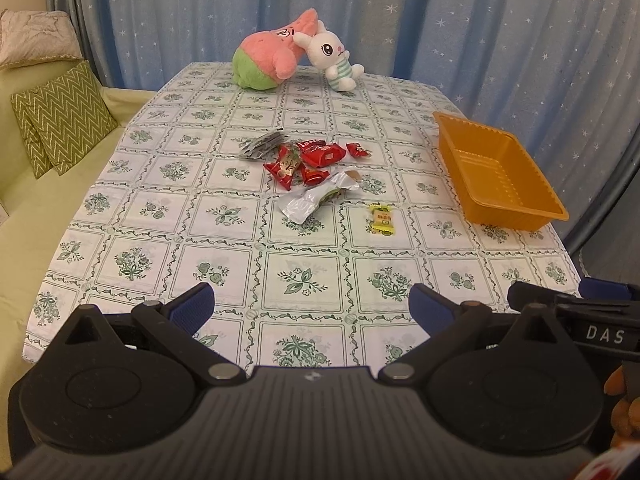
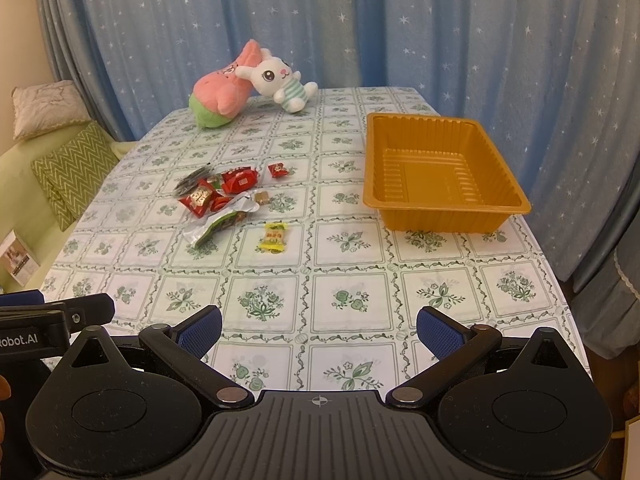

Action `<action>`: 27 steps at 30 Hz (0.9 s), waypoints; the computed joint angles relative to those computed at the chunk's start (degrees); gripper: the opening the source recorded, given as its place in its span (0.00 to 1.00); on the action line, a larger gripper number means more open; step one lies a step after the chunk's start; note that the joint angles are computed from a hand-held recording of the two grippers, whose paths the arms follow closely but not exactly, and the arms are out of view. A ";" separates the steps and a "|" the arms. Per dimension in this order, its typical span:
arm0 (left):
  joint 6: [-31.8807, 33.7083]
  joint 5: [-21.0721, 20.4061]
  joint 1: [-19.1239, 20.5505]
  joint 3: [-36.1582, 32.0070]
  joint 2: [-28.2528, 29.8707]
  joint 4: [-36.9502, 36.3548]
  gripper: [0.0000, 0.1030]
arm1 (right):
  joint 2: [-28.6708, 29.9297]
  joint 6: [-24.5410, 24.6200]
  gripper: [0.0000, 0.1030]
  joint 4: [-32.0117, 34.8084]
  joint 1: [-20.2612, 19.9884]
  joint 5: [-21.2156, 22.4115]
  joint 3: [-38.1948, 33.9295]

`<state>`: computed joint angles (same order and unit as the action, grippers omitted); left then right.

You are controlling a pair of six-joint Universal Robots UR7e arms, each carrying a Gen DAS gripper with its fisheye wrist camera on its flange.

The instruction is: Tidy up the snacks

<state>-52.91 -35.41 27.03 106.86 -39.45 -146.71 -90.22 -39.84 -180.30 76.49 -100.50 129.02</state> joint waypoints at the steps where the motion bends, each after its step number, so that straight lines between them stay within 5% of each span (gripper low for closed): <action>1: 0.45 -0.04 0.47 -0.08 0.06 -0.51 1.00 | 0.24 0.05 1.00 -0.27 -0.26 0.56 -0.05; 8: 7.16 1.79 3.91 -1.86 2.44 -5.13 1.00 | 4.49 -0.03 1.00 -2.95 -1.11 2.56 -2.31; 14: 19.92 1.28 8.42 -5.31 6.11 -13.69 1.00 | 9.79 -0.08 0.98 -4.14 -1.41 3.92 -5.64; 16: 24.93 0.23 10.15 -6.62 7.32 -17.48 0.99 | 12.14 0.47 0.86 -4.04 -1.21 3.74 -7.40; 27: 45.98 -7.67 18.17 -15.79 12.48 -25.09 0.85 | 24.44 1.68 0.63 -4.13 -0.16 3.34 -16.76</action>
